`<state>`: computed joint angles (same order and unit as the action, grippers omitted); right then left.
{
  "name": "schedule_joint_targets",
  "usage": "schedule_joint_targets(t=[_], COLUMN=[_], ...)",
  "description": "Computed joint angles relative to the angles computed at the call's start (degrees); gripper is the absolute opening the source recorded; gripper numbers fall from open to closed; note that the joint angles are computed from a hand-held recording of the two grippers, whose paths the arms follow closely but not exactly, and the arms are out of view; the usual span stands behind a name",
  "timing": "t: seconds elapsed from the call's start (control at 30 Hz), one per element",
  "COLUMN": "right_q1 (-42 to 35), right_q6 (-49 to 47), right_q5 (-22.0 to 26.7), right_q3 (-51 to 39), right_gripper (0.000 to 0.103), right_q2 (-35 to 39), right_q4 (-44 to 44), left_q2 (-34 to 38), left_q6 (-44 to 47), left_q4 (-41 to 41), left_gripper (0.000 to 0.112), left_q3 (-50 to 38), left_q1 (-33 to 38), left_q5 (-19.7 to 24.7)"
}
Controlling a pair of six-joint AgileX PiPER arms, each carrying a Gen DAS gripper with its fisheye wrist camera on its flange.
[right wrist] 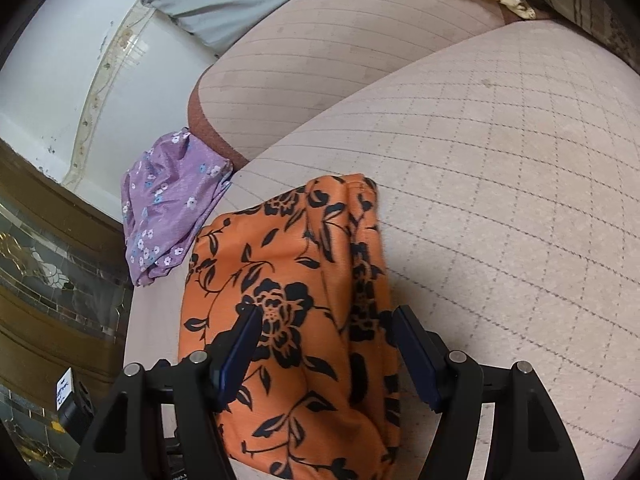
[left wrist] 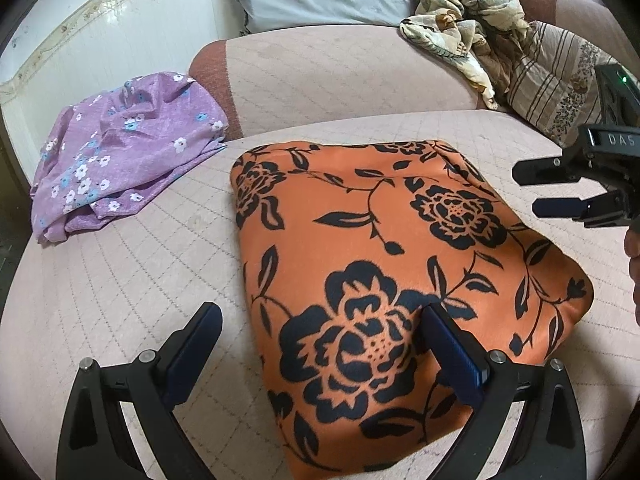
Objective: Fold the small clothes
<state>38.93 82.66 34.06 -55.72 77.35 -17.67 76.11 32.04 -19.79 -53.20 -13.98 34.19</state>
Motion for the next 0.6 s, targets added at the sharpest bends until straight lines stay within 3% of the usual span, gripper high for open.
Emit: schedule_joint_targets(t=[0.2,0.4,0.6], right_q1=[-1.6,-3.9,-8.5], right_q6=[-1.2,-2.6,-9.9], right_q5=[-2.8,-6.3,-12.5], right_q3=[2.8,4.8,7.7], right_gripper=[0.072,0.072,0.072], right_q2=[-1.7,-2.1,-0.2], right_q4=[2.1,4.0,12.7], left_q2=[5.4,10.5,14.0], left_q6=[9.9,11.5,11.4], left_q4=[-12.6,-18.3,-21.0], left_gripper=[0.101,0.101,0.101], left_q3=[-5.9,-11.3,-13.8], left_q1=[4.9,9.2,11.4], left_q5=[10.2,18.6,21.8])
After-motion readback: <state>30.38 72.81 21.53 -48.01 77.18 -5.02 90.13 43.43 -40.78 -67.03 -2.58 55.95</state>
